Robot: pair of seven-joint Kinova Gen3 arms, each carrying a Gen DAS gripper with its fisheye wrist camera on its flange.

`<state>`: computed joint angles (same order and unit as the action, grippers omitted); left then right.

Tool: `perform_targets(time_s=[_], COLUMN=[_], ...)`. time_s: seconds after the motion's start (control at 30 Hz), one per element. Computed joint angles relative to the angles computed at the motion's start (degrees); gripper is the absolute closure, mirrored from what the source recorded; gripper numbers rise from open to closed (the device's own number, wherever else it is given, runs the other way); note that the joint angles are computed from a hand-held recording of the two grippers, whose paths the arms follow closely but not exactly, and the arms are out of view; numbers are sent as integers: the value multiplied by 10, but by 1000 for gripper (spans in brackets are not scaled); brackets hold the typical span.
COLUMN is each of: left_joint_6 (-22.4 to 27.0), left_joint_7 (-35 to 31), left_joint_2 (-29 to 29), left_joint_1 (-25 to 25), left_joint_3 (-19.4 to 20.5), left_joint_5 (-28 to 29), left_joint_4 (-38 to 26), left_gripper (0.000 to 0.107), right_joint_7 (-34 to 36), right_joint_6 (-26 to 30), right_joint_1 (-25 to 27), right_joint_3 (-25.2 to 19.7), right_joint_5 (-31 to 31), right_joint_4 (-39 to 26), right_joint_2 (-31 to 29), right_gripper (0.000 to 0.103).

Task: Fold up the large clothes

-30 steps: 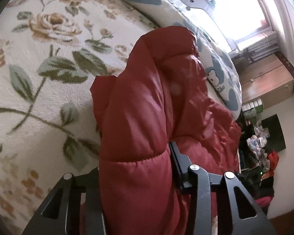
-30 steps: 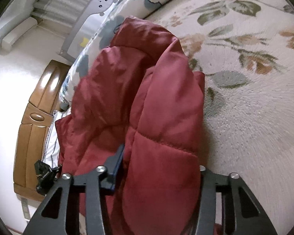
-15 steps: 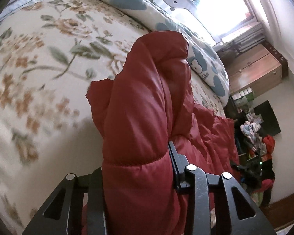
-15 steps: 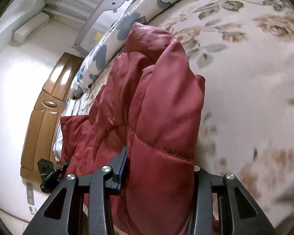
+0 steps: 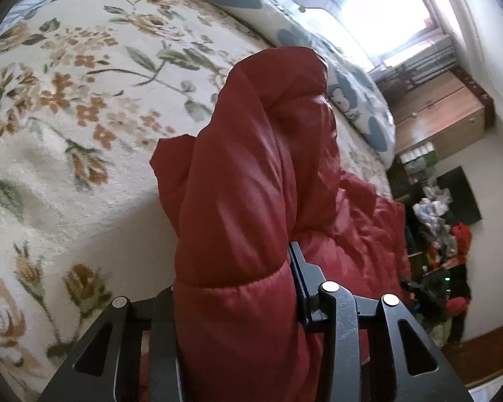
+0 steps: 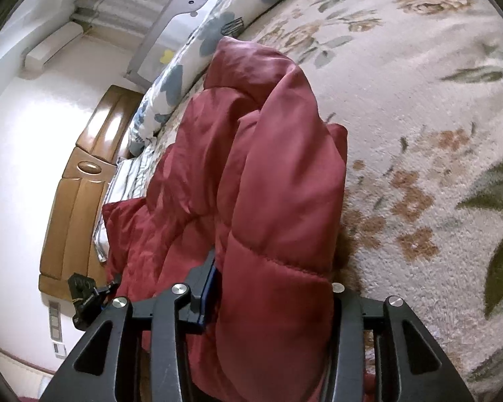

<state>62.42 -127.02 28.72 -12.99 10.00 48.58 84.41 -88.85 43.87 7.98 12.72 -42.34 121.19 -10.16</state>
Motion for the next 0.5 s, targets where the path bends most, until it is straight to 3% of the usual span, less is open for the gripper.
perform_targets(time_s=[0.2, 0.33, 0.5], left_joint_6=[-32, -53, -67], left_joint_7=[9, 29, 58], left_joint_2=[-36, -55, -83], left_joint_1=[12, 32, 48], left_joint_3=[-9, -19, -29], left_joint_5=[-15, -39, -75], left_joint_4=[39, 47, 48], left_gripper=[61, 50, 41], right_joint_7=[-6, -8, -71], right_joint_6=[-22, -31, -21], right_joint_1=[-5, -6, -1], right_joint_3=[-7, -7, -29], right_joint_5=[7, 9, 75], right_joint_4=[16, 28, 7], right_joint_2=[0, -6, -13], right_gripper=[48, 41, 27])
